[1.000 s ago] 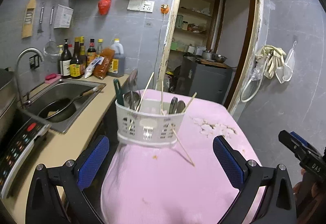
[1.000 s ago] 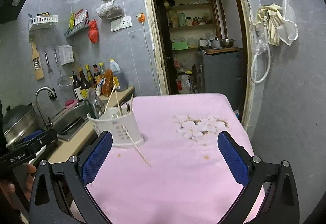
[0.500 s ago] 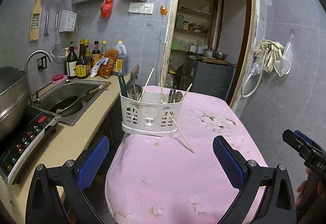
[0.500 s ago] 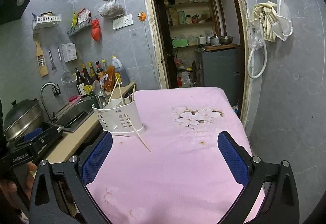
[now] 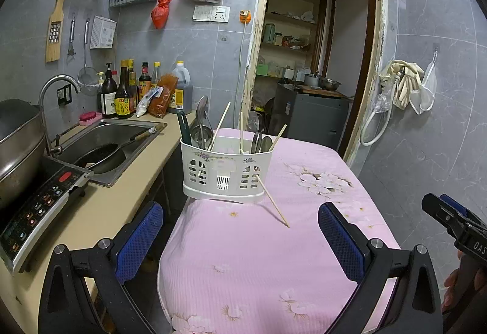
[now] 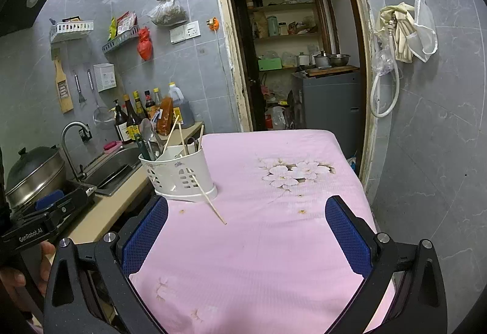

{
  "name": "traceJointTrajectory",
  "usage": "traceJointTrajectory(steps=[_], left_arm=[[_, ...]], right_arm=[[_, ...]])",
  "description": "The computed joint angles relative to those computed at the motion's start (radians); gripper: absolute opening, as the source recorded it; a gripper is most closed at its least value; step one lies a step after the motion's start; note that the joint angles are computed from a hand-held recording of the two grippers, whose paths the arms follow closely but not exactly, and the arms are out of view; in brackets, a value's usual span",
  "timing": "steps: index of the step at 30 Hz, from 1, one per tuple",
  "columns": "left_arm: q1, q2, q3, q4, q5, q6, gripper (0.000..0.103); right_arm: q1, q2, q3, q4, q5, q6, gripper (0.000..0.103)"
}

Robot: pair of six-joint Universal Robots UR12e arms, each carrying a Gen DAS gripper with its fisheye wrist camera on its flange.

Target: Organize utensils

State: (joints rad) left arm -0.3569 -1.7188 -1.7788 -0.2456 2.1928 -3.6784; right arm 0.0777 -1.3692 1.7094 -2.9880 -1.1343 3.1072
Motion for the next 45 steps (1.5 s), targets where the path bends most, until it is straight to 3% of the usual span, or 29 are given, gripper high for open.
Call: traceJointTrajectory(steps=[45], left_arm=[[-0.002, 0.005, -0.009, 0.004, 0.003, 0.006, 0.103]], right_arm=[[0.001, -0.004, 0.012, 0.015, 0.006, -0.014, 0.102]])
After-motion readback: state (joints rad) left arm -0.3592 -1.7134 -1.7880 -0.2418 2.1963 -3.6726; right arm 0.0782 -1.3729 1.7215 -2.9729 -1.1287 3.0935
